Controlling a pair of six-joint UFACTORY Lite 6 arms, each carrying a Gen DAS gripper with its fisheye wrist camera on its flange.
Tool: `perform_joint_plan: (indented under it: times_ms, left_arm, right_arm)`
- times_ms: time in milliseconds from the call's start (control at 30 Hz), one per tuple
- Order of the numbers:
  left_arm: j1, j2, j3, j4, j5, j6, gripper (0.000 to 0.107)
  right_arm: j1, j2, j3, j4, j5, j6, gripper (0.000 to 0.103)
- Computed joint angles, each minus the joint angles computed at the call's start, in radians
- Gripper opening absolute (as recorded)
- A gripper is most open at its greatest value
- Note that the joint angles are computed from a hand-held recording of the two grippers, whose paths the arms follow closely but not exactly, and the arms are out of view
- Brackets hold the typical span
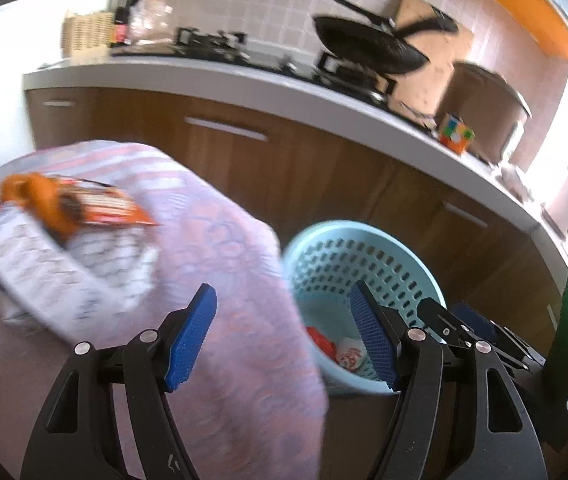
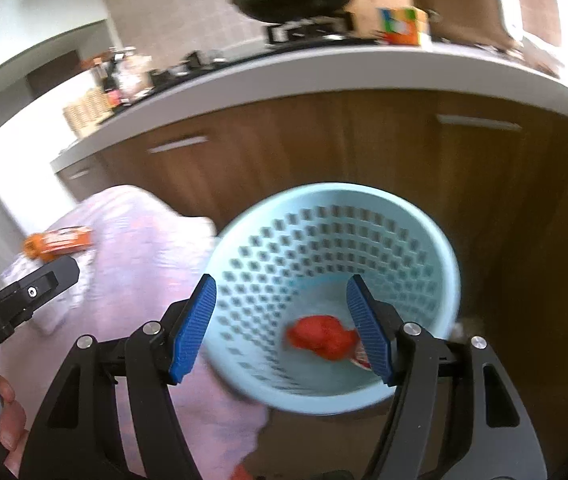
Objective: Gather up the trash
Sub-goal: 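Move both tools back over the table toward the cartons, then grasp the orange paper cup with the left tool while the right tool grasps the white carton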
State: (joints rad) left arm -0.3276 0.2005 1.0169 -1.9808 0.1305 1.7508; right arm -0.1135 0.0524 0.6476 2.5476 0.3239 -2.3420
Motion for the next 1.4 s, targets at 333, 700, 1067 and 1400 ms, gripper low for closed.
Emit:
perform_joint_plan:
  times_ms: [333,700,1067,1400]
  left_arm:
    - [0.379,-0.359,-0.248,0.322,0.101,-0.22,0.068]
    - [0.746,-0.169,-0.07,0.577,0.245,-0.332,0.068]
    - [0.77,0.201,0.201,0.514,0.303,-0.288,0.069]
    - [0.77,0.267,0.216,0.433,0.313,-0.202,0.077]
  right_arm:
    - [0.352,-0.046,0.102,0.172,-0.071,-0.119,0.042]
    - [0.574,0.213,0.442,-0.075,-0.098,0.048,0.037]
    - [0.602,0.56,0.802,-0.713,-0.117,0.599,0.069]
    - [0.544,0.702,0.963,-1.044,0.064,0.902,0.078]
